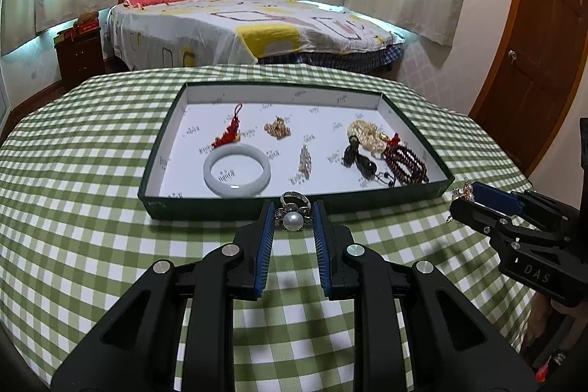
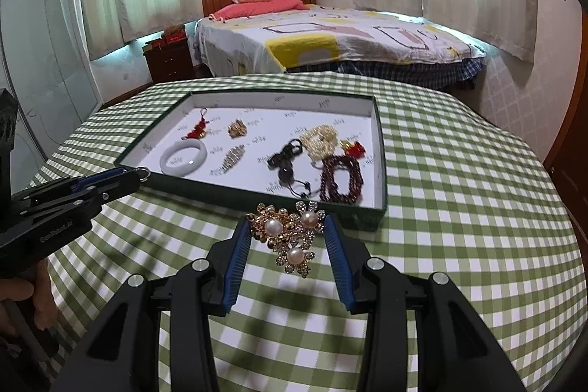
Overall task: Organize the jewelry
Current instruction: 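Carry the brooch and ring into the tray and open both tools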
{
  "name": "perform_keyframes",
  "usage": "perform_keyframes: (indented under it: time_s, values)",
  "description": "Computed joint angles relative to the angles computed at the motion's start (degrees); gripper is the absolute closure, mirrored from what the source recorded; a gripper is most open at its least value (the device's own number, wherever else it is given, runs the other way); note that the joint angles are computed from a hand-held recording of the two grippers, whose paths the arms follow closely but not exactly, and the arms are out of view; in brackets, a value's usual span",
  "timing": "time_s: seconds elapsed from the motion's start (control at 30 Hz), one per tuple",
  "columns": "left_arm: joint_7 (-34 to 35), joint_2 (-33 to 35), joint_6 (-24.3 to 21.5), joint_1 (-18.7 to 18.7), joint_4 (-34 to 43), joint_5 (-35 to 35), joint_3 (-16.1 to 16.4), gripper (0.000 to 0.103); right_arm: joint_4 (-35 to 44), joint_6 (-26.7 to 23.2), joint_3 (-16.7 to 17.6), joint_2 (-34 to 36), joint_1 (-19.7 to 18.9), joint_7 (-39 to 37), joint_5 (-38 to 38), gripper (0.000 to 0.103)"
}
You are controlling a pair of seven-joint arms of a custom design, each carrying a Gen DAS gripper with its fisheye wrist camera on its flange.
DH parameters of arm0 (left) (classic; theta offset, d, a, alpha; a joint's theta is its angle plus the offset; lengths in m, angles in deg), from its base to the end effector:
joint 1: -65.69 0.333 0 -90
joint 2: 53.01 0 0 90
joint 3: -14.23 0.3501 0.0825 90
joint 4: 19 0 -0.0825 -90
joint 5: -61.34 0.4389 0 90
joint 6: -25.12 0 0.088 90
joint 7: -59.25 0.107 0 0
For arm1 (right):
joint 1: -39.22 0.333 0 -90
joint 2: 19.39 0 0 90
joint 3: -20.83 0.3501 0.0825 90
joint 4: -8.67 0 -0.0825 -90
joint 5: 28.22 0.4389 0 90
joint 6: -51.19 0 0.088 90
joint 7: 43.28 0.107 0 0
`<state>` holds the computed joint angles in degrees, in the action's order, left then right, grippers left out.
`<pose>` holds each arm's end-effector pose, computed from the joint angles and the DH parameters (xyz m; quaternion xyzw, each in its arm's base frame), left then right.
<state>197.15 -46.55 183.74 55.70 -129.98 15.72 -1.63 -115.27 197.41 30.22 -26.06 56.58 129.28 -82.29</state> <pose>0.6272 -0.2624 0.5104 -0.4117 0.8078 -0.4061 0.1144 0.5258 0.2803 0.5053 -0.5437 0.7321 -0.3055 0.2740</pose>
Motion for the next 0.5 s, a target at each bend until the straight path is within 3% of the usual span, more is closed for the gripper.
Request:
perform_keyframes:
  time_s: [0.5]
  values:
    - [0.2,2.2,1.3,0.9,5.8,-0.5,-0.4,0.082,7.5,-0.3,-1.3,4.4,1.0,0.1,-4.1,0.062]
